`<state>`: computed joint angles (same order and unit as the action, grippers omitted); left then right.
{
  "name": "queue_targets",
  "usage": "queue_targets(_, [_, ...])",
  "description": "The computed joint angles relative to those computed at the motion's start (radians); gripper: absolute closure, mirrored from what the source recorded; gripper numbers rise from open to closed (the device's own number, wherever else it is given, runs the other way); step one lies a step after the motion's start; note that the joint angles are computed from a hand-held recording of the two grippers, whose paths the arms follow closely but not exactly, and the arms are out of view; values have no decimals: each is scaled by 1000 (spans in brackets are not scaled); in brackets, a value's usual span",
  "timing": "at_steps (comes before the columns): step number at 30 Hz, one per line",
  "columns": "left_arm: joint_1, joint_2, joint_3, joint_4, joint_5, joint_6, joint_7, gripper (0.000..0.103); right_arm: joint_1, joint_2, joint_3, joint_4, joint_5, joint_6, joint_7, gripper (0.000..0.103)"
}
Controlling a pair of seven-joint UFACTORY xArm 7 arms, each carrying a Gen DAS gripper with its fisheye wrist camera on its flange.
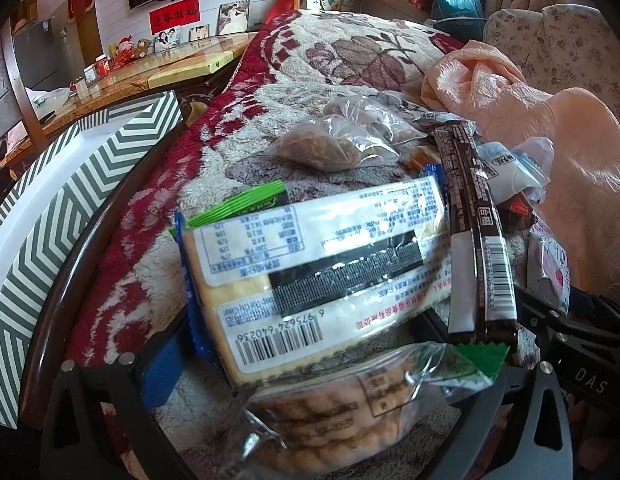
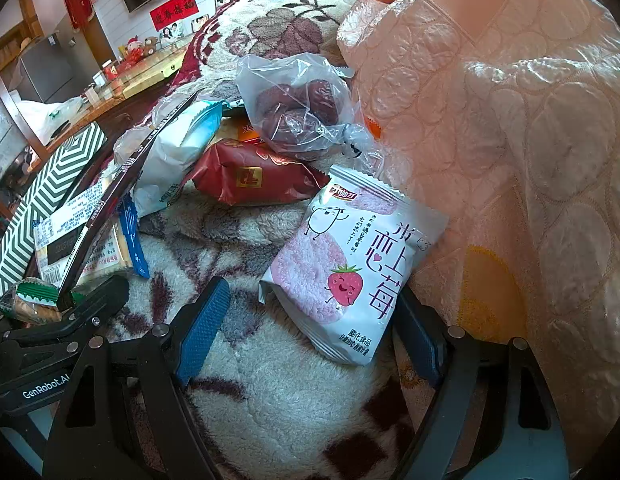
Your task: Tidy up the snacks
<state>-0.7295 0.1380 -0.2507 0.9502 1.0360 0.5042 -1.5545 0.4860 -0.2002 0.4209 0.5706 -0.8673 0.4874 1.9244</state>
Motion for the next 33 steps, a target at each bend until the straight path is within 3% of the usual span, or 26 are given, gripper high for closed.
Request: queue_targets(33, [7,-12,5,-17,-1,-5,11,0,1,1,-2,-1,-3,-2,4,21])
